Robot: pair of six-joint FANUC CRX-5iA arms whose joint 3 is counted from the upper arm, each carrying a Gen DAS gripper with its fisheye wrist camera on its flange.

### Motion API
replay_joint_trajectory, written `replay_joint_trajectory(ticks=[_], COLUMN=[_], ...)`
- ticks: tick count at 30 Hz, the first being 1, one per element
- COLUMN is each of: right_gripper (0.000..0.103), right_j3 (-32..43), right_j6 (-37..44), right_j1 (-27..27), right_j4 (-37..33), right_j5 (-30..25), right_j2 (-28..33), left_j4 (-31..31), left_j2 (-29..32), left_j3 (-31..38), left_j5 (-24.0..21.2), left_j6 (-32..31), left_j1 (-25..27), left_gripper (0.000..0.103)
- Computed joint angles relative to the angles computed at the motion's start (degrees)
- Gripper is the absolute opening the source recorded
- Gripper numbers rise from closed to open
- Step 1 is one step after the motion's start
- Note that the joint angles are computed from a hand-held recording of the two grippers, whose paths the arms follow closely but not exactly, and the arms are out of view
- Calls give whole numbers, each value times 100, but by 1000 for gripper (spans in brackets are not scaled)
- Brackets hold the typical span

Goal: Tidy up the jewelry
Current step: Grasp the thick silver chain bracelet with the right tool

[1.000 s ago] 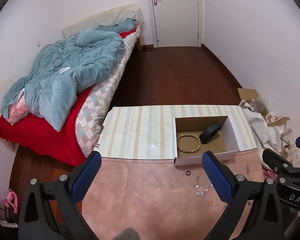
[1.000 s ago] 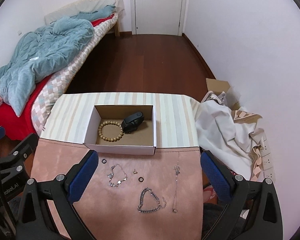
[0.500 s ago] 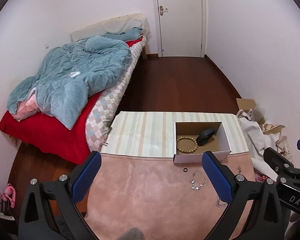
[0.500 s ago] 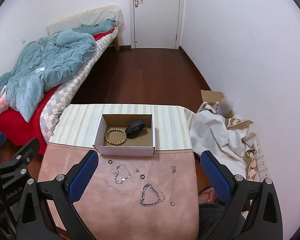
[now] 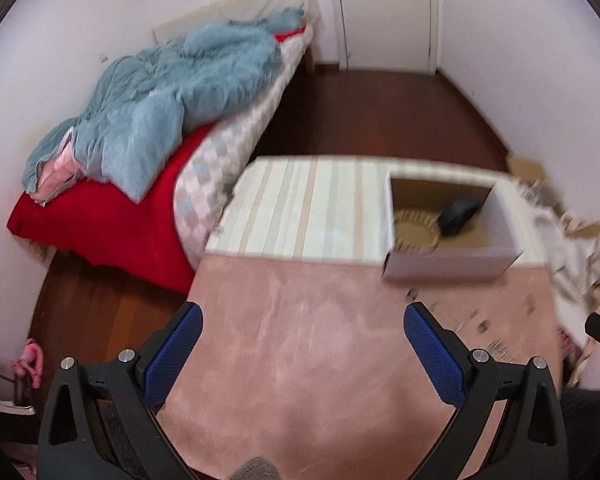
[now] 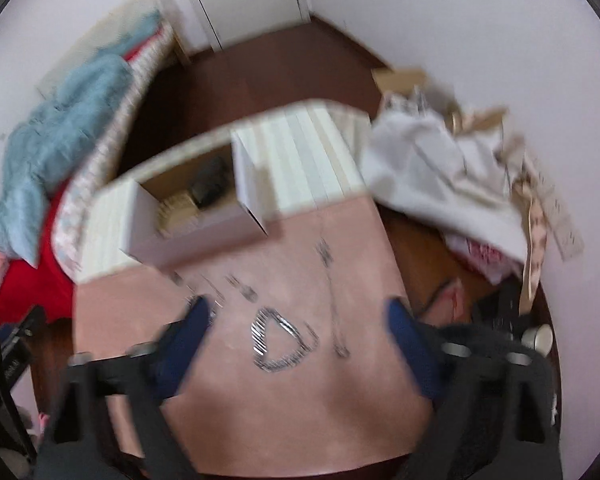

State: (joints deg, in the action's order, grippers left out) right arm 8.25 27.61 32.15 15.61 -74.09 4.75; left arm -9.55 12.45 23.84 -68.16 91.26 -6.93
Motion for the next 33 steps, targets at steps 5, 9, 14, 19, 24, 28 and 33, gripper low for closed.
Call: replay_joint_trajectory(ticks=[5, 9, 14, 19, 24, 28, 33], right_gripper=[57, 57, 57, 57, 28, 8, 8], right_j3=[-385, -569, -590, -877, -705, -845, -1193], right_j6=[399, 633, 345, -616, -555, -293, -473], right_j1=[-280, -286, -50, 126, 565, 702, 565], right_j4=[-905, -1329, -1251, -792, 86, 308, 235], right_j5=[316, 668, 536, 738, 168, 268, 608], right_j2=[124, 147, 347, 313, 743, 704, 316], left_j4=[-442, -577, -693, -724, -732, -517, 340], left_j2=[250, 404, 484, 575, 654, 704, 751], left_j3=[-43, -103, -161, -128, -80, -62, -213], left_j5=[-328, -508, -594, -687, -699, -692, -289], left_j6=[99, 29, 62, 105, 26, -84, -767], left_j1=[-207, -261, -278, -262, -273, -290, -267], left_gripper=[103, 103, 103, 103, 103, 103, 102])
